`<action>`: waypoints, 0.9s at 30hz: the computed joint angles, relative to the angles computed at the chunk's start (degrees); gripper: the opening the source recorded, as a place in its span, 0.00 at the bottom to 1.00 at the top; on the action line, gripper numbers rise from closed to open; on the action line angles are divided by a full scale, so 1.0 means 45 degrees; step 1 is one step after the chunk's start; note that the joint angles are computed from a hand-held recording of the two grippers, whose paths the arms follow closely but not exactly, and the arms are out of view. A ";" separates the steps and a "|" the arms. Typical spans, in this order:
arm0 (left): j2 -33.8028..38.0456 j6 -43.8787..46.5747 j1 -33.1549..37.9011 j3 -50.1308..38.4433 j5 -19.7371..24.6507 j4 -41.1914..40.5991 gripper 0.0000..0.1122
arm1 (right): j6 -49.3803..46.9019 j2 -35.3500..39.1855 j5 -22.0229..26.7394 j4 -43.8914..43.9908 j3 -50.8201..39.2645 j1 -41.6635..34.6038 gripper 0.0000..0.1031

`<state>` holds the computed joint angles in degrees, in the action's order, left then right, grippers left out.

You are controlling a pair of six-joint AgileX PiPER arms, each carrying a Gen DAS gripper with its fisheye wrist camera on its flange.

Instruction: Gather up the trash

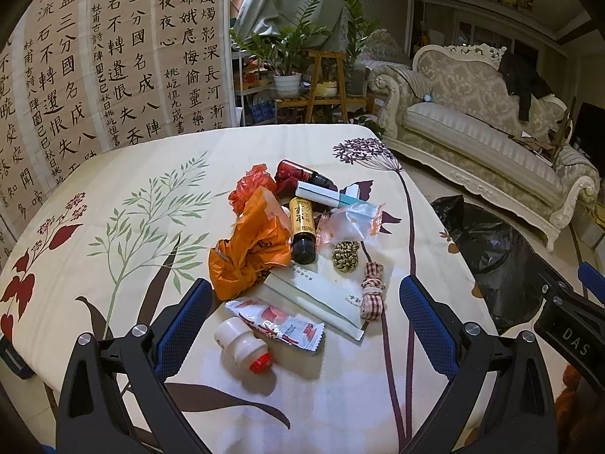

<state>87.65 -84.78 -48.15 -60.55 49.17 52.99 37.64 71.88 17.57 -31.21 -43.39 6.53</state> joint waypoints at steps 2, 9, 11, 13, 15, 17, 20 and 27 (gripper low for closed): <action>-0.0046 0.0041 0.0074 0.0055 -0.0068 -0.0076 0.86 | -0.0905 0.0082 0.0065 0.0840 -0.0190 -0.0188 0.96; -0.0353 -0.0011 0.0209 0.0635 -0.0079 -0.0313 0.86 | -0.2588 0.0164 0.0109 0.2637 -0.0189 -0.0288 0.95; -0.0524 -0.0114 0.0218 0.0898 0.0013 -0.0370 0.86 | -0.2910 0.0176 0.0129 0.2985 -0.0149 -0.0280 0.84; -0.0710 -0.0118 0.0270 0.1117 0.0058 -0.0451 0.86 | -0.4069 0.0233 0.0225 0.4178 -0.0207 -0.0399 0.79; -0.0918 -0.0205 0.0269 0.1353 0.0195 -0.0438 0.85 | -0.5157 0.0290 0.0262 0.5310 -0.0250 -0.0474 0.79; -0.1075 -0.0340 0.0305 0.1598 0.0301 -0.0383 0.85 | -0.5150 0.0232 0.0261 0.5258 -0.0224 -0.0378 0.79; -0.1196 -0.0283 0.0456 0.1849 0.0313 -0.0578 0.81 | -0.5336 0.0120 0.0299 0.5388 -0.0226 -0.0305 0.79; -0.1224 0.0404 0.1096 0.2050 -0.0380 -0.1618 0.63 | -0.5700 0.0291 0.0341 0.5738 -0.0313 -0.0395 0.79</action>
